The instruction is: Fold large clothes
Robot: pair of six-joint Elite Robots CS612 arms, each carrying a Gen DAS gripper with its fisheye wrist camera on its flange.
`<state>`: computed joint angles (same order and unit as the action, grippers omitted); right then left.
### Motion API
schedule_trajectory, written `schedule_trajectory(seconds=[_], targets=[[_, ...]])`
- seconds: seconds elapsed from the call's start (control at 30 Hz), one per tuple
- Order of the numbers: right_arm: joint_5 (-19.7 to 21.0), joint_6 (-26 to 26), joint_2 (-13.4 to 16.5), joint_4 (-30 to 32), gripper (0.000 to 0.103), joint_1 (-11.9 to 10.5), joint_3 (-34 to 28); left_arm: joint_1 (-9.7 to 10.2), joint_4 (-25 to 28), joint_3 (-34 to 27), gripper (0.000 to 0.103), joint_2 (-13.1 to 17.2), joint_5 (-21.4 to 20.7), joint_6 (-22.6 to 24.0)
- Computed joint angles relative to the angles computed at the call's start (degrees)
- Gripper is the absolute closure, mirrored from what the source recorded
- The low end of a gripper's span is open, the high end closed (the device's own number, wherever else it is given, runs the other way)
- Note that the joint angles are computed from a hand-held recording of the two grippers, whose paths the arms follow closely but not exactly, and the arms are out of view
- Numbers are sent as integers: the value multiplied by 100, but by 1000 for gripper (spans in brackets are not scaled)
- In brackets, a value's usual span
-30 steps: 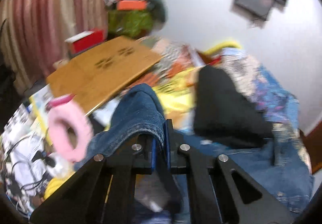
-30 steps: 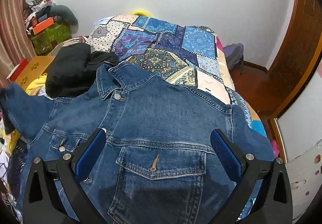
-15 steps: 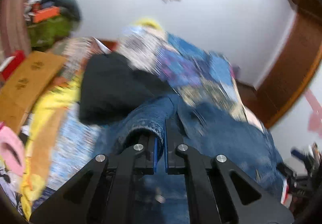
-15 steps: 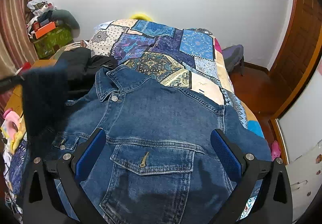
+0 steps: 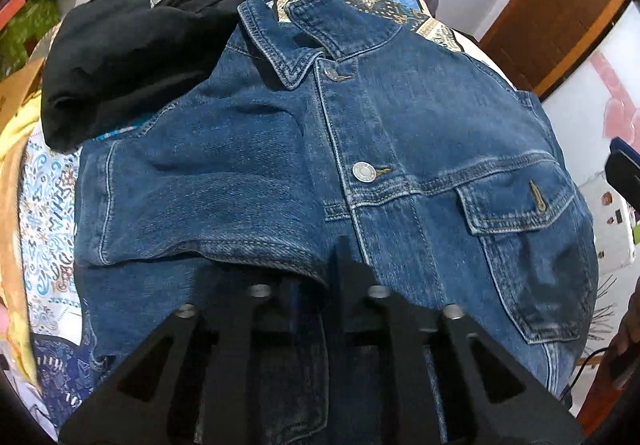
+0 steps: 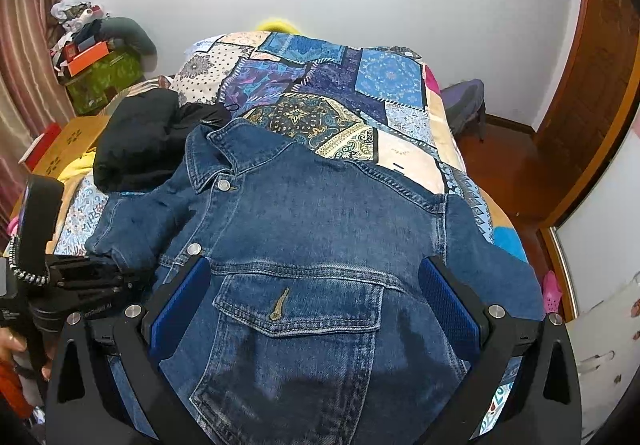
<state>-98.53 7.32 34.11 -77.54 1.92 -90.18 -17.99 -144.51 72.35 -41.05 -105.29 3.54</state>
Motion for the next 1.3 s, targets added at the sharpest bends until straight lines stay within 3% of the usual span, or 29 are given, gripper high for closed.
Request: schedule_trajectory(seconds=[0.07,0.2,0.3,0.43,0.67,0.73,0.83,0.97,1.07,1.13,1.17,1.23,1.3], targets=[[-17,-21,-2,-2,0,8,8,13,-135,114,60,-85,-29,12],[-38,-47,-2,-20,0,20,16,110,-296,142,59,-192,-117,-80],[-73,-56,-9,-39,0,35,37,217,-612,120,46,-227,-145,-441],[-97,-83,-22,-52,0,56,76,366,-1138,114,38,-243,120,-962],[-151,-108,-55,-68,0,107,144,641,-756,-336,30,100,533,-2114],[-201,-138,-62,-93,0,128,169,747,-428,-483,30,240,268,-2409],[-270,-172,-74,-112,0,153,200,907,41,-740,30,499,-520,-2829],[-357,-195,-88,-83,0,165,236,1027,260,-965,30,782,-1400,-3275],[-399,-184,-97,-38,0,161,254,1027,292,-1065,30,888,-1527,-3400],[-426,-170,-100,-5,0,156,255,1013,308,-1178,33,979,-1534,-3455],[-436,-162,-101,2,0,154,255,993,361,-1242,39,1018,-1457,-3406],[-452,-139,-92,19,0,144,230,946,537,-1356,55,1062,-1123,-3242],[-468,-121,-85,24,0,133,203,861,645,-1405,79,1044,-681,-3020]])
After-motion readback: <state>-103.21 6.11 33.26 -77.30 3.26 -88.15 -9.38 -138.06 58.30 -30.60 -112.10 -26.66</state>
